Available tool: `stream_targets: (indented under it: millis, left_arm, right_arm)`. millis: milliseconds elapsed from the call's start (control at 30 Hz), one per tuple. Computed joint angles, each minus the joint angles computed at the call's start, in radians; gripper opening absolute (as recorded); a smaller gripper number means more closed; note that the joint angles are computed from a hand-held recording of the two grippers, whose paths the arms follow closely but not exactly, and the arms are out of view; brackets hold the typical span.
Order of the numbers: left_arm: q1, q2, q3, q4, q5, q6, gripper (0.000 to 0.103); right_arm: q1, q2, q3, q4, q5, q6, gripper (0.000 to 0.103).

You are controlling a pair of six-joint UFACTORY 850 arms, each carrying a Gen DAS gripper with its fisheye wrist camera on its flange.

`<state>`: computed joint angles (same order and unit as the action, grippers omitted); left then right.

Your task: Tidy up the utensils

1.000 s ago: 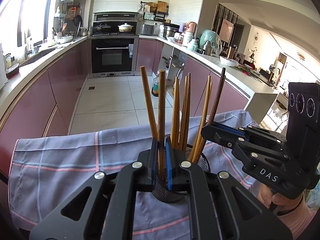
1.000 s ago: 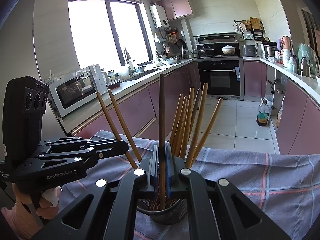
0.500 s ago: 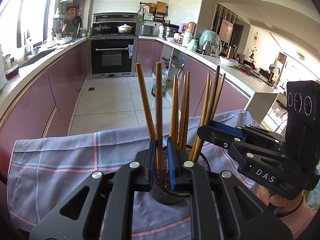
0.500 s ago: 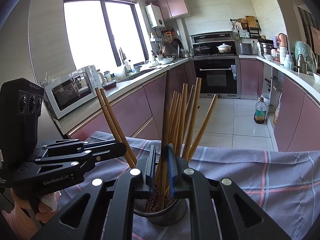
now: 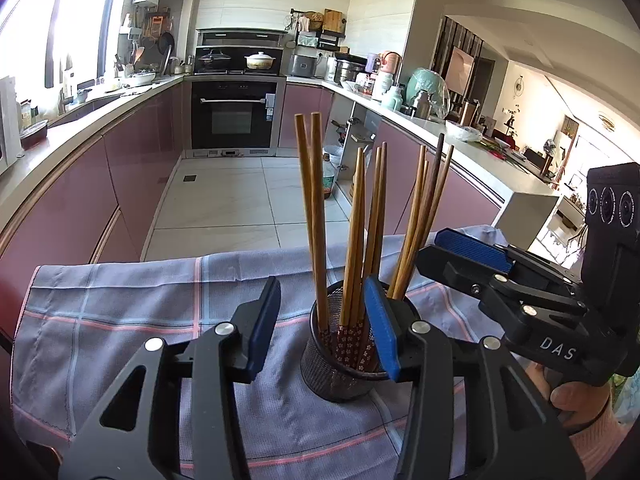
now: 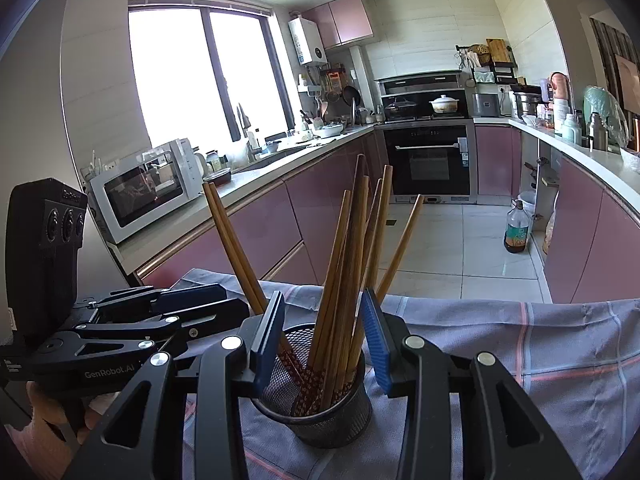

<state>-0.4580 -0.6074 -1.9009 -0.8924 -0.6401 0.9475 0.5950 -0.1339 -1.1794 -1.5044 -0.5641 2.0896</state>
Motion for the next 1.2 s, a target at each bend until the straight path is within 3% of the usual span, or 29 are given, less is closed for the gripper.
stream_targets:
  millis: [200,267,333,433,667,1100,1200]
  left_arm:
    - [0.009,0.065,0.111,-0.084,0.080,0.095,0.069]
    - [0.012,0.092,0.156,-0.115,0.117,0.129,0.078]
    - [0.022,0.125,0.215,-0.175,0.146,0.198,0.085]
    - [0.029,0.181,0.307,-0.299,0.213,0.329,0.096]
    - [0.049,0.291,0.489,-0.635,0.294,0.656,0.097]
    - [0.058,0.409,0.675,-1.062,0.365,1.084,0.097]
    - [0.062,0.430,0.696,-1.091,0.356,1.111,0.097]
  right_arm:
    - [0.032,0.022,0.026,-0.023,-0.040,0.031,0.054]
    - [0.050,0.031,0.041,-0.036,-0.064,0.047,0.065]
    - [0.068,0.031,0.046,-0.037,-0.085,0.049,0.066]
    - [0.094,0.030,0.056,-0.039,-0.119,0.066,0.080]
    - [0.162,-0.002,0.054,-0.020,-0.220,0.053,0.096]
    - [0.241,-0.025,0.060,-0.004,-0.359,0.074,0.096]
    - [0.254,-0.024,0.070,-0.026,-0.375,0.102,0.096]
